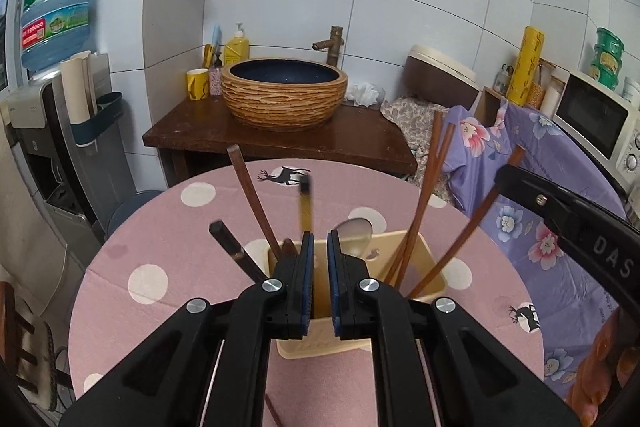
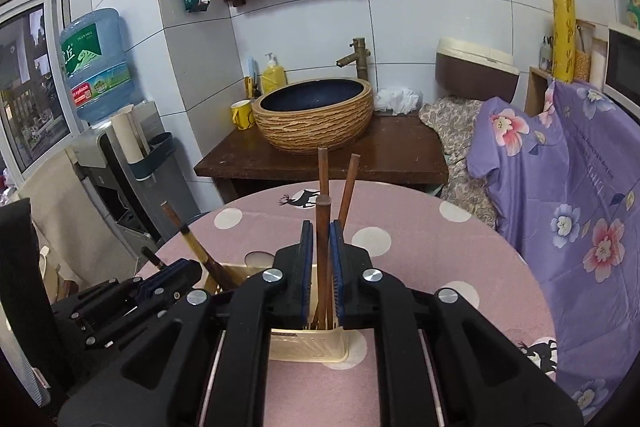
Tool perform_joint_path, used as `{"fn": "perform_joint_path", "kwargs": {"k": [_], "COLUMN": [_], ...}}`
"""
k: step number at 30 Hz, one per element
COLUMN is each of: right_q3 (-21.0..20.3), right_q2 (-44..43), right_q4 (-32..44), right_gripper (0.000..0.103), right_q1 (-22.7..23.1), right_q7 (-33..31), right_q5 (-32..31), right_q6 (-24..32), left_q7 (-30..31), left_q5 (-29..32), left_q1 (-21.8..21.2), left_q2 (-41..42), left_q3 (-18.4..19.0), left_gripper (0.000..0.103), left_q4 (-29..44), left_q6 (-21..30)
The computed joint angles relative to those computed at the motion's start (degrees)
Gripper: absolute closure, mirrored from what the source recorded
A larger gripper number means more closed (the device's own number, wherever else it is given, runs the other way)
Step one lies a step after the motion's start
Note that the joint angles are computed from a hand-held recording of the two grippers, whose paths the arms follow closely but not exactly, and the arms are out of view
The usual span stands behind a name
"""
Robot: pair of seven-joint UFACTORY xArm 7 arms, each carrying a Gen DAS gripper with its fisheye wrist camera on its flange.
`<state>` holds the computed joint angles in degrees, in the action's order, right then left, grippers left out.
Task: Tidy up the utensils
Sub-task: 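Reach the right tool to a silver metal spoon and grasp its bowl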
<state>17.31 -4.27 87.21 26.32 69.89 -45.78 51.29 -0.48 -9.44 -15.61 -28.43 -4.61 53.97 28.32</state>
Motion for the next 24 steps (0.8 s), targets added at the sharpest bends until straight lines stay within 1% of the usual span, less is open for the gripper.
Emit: {"fn": "perform_joint_path", "kwargs": {"k": [1,2,3,4,5,6,7,8,9,10,12,14,17,21,24], "right_q3": [0.15,0.32,0.5,0.94,1.53,2.17,2.65,2.92,3.14,3.64,5.02,6.1,7.66,10.2,10.76], "right_q2": [-0.28,-0.8,-1.41,-2.19,-2.79,-3.35,-4.06,-4.85,-5.77,-6.92,-7.81,-8.37,-8.47,-6.97,-4.15], "right_q4": [-0.33,-1.03,-1.87,-2.91,-3.66,-4.3,-5.24,-6.3,-7.46,-9.17,-10.9,-13.03,-16.52,-20.86,-22.04], "right_gripper": [0.086,0.072,0.053,0.046,0.042,0.041,0.04,0.034,0.031,0.03,0.03,0.03,0.03,0.03,0.03], "right_q1": [0.03,0.04,-0.01,-0.13,-0.28,-0.34,-0.3,-0.32,-0.46,-0.5,-0.58,0.01,1.52,4.36,7.24], "right_q7": [0.71,1.32,1.78,2.88,3.88,4.28,4.08,3.99,4.08,4.24,3.13,0.71,-1.94,-2.35,-3.28], "right_q5": [-0.73,-1.48,-2.27,-4.01,-5.68,-6.82,-7.21,-6.92,-6.58,-6.26,-5.37,-3.17,0.13,1.26,1.83], "right_q6": [0.41,0.51,0.22,0.14,0.56,1.36,1.74,1.39,0.83,0.3,0.73,0.89,-0.36,-2.43,-4.41], "left_q7": [0.27,0.48,0.59,0.52,0.74,1.31,1.94,2.66,2.95,3.03,2.93,2.83,3.01,3.31,3.66], "left_q5": [-0.13,-0.13,-0.06,0.14,0.29,0.34,0.37,0.48,0.8,1.44,2.47,3.34,4.44,5.38,5.6], "left_q1": [-0.2,-0.28,-0.26,-0.15,-0.25,-0.7,-1.28,-1.71,-1.63,-0.99,0.2,1.53,3.57,6.43,8.2], "left_q2": [-0.92,-2.1,-3.62,-4.99,-7.0,-8.98,-10.54,-12.78,-14.71,-17.42,-21.7,-25.85,-31.32,-39.25,-44.77], "left_q3": [0.17,0.23,0.24,0.11,0.25,0.69,1.1,1.54,1.56,1.37,1.43,2.03,3.27,4.62,5.64], "left_gripper": [0.083,0.065,0.055,0.044,0.041,0.04,0.035,0.03,0.028,0.023,0.019,0.015,0.015,0.015,0.015], "left_q4": [-0.71,-1.78,-3.26,-4.69,-6.63,-8.41,-9.79,-11.8,-13.58,-16.05,-19.84,-23.35,-27.66,-33.43,-36.61], "left_q6": [-0.21,-0.98,-2.31,-3.63,-4.99,-5.59,-5.73,-6.0,-6.31,-6.65,-6.43,-4.85,-0.13,5.16,9.33]}}
